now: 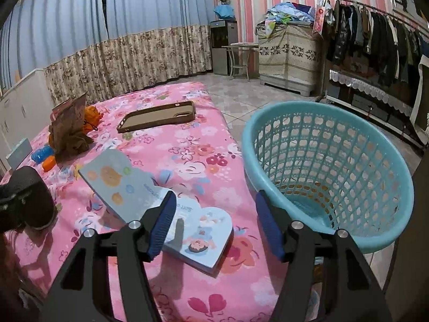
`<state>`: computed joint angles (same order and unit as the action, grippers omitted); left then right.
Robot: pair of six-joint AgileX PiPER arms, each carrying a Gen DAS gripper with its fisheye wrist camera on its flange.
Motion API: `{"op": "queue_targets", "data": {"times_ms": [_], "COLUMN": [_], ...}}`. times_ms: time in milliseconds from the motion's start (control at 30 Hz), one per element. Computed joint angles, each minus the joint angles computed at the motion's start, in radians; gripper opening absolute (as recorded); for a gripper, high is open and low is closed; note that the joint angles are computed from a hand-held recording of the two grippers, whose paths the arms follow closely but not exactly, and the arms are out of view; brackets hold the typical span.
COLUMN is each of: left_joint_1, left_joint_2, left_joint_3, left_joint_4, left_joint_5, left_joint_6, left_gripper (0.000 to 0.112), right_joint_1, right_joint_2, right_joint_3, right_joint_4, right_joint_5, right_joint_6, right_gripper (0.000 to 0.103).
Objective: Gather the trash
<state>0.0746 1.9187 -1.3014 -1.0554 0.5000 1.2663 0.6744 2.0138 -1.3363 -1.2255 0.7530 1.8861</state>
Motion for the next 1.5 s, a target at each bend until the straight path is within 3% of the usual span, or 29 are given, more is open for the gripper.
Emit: {"op": "queue_targets", "data": {"times_ms": [33, 133, 500, 767, 800, 867, 933, 1133, 1500], "left_joint_1": [0.003, -0.009, 0.033, 0.07, 0.075, 0.076, 0.076, 0.076, 0.025], "left_joint_2": [0.004, -0.006, -0.001, -0.015, -0.013, -0.007, 0.005, 0.021, 0.018], "left_joint_3": [-0.016, -0.012, -0.07, -0.098, -0.1, -0.103, -0.117, -0.143, -0.226], "left_joint_4": [0.017, 0.039, 0.039, -0.009, -0.01, -0.003, 0.016, 0.041, 0.128], "left_joint_5": [0.031, 0.007, 0.04, 0.061, 0.065, 0.059, 0.054, 0.046, 0.032], "left_joint_6": [-0.006, 0.0, -0.067, -0.049, -0.052, -0.058, -0.08, -0.126, -0.239], "left_gripper": [0.069, 0.068, 0.068, 0.068, 0.068, 0.068, 0.068, 0.068, 0.068], "right_joint_1": [0.004, 0.019, 0.077, 0.059, 0.054, 0.044, 0.032, 0.034, 0.002], "right_joint_2": [0.002, 0.007, 0.069, 0.159, 0.167, 0.184, 0.195, 0.164, 0.009], "right_joint_3": [-0.005, -0.027, -0.159, -0.326, -0.343, -0.383, -0.413, -0.39, -0.239], "right_joint_4": [0.001, 0.01, 0.05, 0.212, 0.224, 0.253, 0.292, 0.223, -0.011], "right_joint_5": [0.003, 0.013, 0.01, 0.052, 0.052, 0.057, 0.047, 0.012, -0.066], "right_joint_6": [-0.003, -0.03, -0.196, -0.43, -0.444, -0.487, -0.535, -0.486, -0.217], "right_gripper": [0.064, 0.068, 0.071, 0.07, 0.069, 0.056, 0.035, 0.014, 0.009]}}
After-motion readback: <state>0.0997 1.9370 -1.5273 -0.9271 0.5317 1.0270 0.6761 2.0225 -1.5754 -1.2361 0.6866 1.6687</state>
